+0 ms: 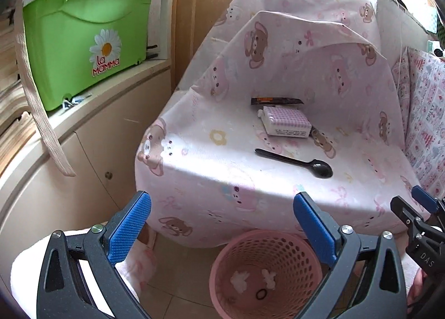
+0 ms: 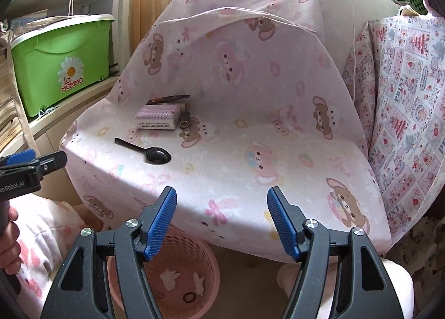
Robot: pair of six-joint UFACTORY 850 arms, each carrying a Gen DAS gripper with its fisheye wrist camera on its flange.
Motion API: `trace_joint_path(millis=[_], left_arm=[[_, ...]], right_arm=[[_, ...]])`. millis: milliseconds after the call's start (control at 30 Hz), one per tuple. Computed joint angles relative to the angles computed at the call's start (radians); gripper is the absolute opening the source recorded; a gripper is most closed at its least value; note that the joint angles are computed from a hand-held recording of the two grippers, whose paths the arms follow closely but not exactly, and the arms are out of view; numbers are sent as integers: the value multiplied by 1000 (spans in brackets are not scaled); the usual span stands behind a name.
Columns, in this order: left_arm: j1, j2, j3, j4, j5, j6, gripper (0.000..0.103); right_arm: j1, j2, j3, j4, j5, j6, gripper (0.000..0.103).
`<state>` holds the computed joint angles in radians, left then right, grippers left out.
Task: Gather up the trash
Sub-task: 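Withdraw both tools back toward the seat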
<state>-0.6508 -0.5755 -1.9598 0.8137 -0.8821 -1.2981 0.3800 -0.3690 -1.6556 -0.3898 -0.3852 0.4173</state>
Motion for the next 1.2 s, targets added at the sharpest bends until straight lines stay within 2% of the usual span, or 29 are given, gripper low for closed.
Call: trace_joint_path(millis=[167, 300, 367, 400, 533, 667, 733, 833, 933, 1067, 1200], left_arm=[[-10, -15, -34, 88, -26, -50, 102], [4, -78, -173, 128, -37, -48, 102], [10, -111, -249, 175, -30, -51, 102], [14, -123, -279, 180, -22, -38, 102], [28, -185, -401, 161, -12, 37, 102], [30, -170, -350, 160, -13, 21, 102], [32, -148, -292, 157, -10, 14, 102], [36, -122, -223, 142, -5, 5, 102], [35, -114, -201, 176, -32, -16, 102], [37, -82, -150, 233, -54, -104, 102], [42, -81, -141, 246, -117, -139, 102]], right_arm=[[-16, -32, -60, 177, -42, -190, 70], [-30, -82, -157, 284, -60, -281, 70], [-31, -121, -227, 278, -77, -269, 68], [-32, -138, -258, 281, -83, -273, 65], [-35, -226, -407, 348, -130, -339, 65], [-35, -267, -463, 424, -140, -395, 65], [-31, -262, -442, 418, -122, -404, 65], [-25, -233, -369, 405, -78, -414, 72], [-25, -226, -337, 428, -90, -454, 72], [-30, -222, -320, 509, -100, -535, 79], [-23, -252, -361, 559, -136, -600, 80]])
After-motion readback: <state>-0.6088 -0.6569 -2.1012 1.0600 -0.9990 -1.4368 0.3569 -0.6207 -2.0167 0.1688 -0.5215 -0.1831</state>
